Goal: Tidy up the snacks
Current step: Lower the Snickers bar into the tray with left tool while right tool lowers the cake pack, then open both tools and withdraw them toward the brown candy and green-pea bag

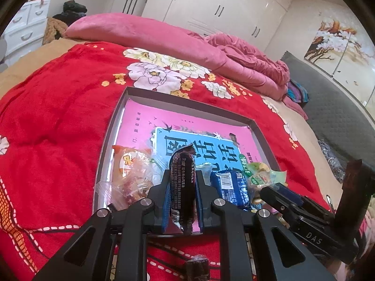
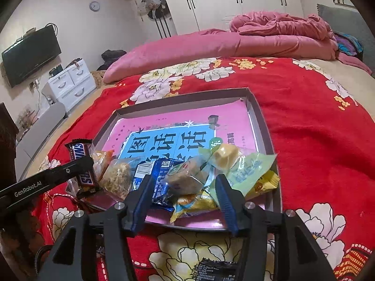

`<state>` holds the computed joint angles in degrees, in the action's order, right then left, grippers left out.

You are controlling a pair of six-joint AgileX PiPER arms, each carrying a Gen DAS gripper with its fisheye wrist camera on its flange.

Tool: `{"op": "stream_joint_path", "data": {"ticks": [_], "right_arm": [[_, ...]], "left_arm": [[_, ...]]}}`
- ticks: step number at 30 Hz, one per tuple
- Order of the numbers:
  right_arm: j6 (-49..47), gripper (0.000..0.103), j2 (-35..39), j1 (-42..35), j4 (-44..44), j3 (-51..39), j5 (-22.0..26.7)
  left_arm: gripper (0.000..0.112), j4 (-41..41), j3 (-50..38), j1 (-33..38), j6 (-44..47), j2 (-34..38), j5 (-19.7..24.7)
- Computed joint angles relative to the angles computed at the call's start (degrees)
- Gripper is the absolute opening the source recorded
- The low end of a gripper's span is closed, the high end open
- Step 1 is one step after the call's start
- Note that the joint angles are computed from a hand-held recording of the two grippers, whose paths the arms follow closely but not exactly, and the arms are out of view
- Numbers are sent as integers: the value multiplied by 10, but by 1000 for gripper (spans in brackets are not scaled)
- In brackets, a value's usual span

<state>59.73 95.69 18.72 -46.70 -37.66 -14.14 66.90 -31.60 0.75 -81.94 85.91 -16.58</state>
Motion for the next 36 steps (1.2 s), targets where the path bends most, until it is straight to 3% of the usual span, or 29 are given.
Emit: {"op": "stream_joint_path", "data": {"ticks": [6, 14, 26, 36], "right_arm": [[20, 57, -9, -7, -17, 6, -6], [-3, 58, -18, -12, 10, 14, -13], [-12, 61, -38, -28, 24, 32, -25], [25, 64, -63, -64, -32, 60, -43]], "left_arm": [[22, 5, 1, 8, -4, -4, -9], [43, -15, 6, 2, 24, -18, -8], [63, -13, 18, 14, 30, -45, -24], [70, 40, 50, 20, 10, -108, -19]]}}
